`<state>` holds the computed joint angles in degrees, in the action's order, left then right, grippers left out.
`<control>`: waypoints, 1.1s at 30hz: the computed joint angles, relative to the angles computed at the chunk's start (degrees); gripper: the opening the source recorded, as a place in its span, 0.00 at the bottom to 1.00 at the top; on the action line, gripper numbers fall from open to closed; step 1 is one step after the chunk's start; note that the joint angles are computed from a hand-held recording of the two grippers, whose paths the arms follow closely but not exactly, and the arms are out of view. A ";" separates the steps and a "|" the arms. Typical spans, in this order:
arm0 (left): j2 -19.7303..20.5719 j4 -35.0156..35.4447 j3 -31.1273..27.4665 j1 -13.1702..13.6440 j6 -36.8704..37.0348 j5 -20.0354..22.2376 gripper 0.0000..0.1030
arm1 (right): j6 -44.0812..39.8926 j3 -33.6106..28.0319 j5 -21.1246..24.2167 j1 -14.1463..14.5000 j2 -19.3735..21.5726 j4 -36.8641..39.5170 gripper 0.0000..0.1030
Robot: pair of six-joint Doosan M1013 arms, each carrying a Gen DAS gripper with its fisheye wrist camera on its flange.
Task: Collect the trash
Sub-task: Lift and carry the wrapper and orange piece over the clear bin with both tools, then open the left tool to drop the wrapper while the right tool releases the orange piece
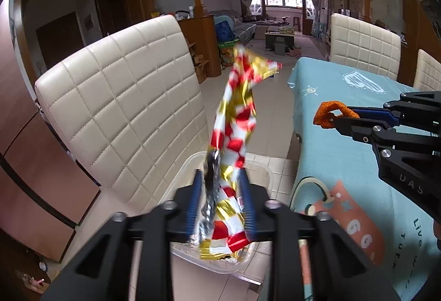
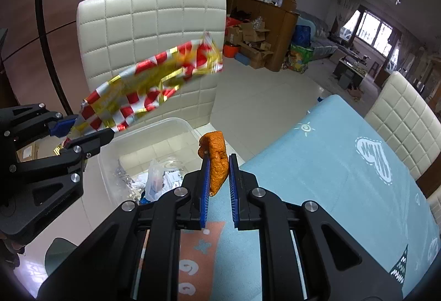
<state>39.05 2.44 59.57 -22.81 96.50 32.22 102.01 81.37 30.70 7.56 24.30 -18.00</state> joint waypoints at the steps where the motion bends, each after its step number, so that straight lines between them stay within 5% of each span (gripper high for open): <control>1: 0.03 1.76 0.20 -0.04 -1.74 -0.40 0.73 | -0.31 -0.20 0.18 0.05 0.23 0.16 0.13; 4: -0.56 5.91 2.14 0.14 -6.07 -4.31 0.79 | -1.52 -0.77 0.84 0.06 0.95 0.94 0.13; 33: 0.73 5.39 1.39 1.91 -8.60 -0.57 0.79 | -10.56 -5.13 4.23 1.45 5.01 7.94 0.13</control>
